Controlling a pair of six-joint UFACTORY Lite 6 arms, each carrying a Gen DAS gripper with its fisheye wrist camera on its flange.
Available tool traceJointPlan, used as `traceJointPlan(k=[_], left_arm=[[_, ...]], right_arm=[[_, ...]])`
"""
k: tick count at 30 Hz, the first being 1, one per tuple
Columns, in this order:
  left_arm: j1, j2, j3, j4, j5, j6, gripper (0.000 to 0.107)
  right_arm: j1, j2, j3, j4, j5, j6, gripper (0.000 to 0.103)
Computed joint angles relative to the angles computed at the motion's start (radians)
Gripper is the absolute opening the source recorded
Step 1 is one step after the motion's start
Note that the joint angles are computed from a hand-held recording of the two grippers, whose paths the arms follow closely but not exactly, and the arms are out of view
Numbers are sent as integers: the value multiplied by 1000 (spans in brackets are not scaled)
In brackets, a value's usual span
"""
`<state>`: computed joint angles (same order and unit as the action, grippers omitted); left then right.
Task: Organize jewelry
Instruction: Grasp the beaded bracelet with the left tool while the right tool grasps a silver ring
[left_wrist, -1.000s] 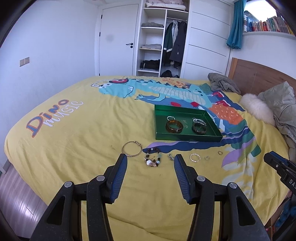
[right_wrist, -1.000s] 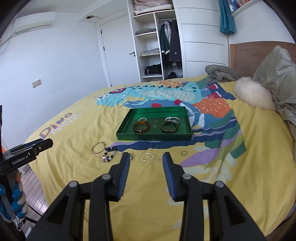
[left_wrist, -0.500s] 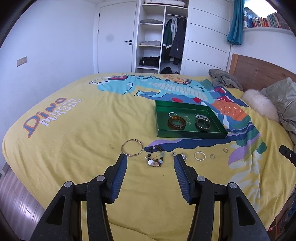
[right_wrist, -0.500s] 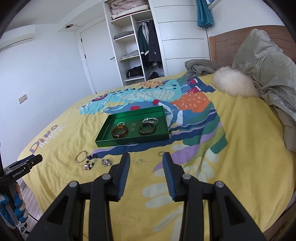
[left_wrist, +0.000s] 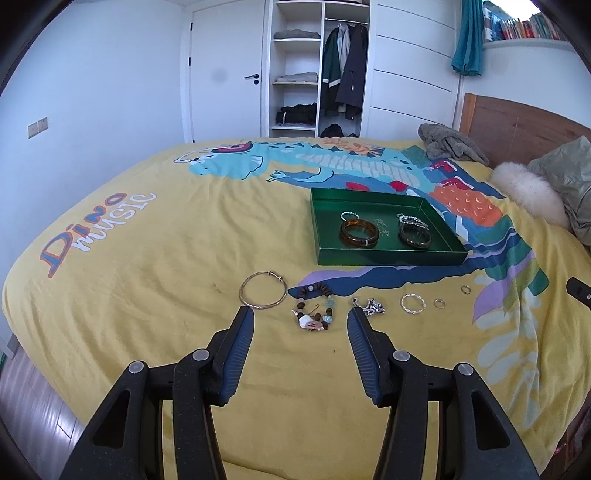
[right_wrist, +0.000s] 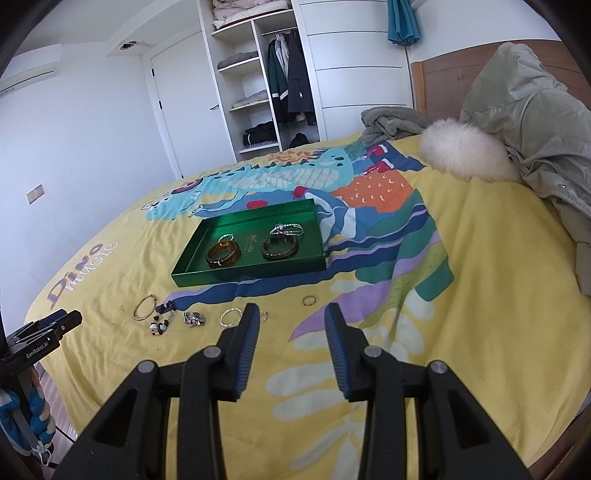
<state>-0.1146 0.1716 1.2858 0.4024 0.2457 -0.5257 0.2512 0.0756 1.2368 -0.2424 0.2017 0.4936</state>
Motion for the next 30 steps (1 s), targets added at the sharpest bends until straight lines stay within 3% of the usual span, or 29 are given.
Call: traceJointPlan(k=[4, 9, 16, 23, 30], left_arm=[[23, 43, 22, -95, -20, 99, 52], [56, 121, 53, -366, -54, 380, 52], [68, 278, 160, -698, -49, 746, 52], [63, 502, 406, -838, 41, 927, 50], [61, 756, 726, -781, 181, 894, 41]], right_arm=[[-6, 42, 23, 76, -13, -92, 35], [-3, 137, 79, 229, -28, -267, 35], [-7, 333, 211, 645, -26, -710, 35], [-11, 536, 406, 797, 38, -895, 35], [-17, 705, 603, 778, 119, -897, 35]])
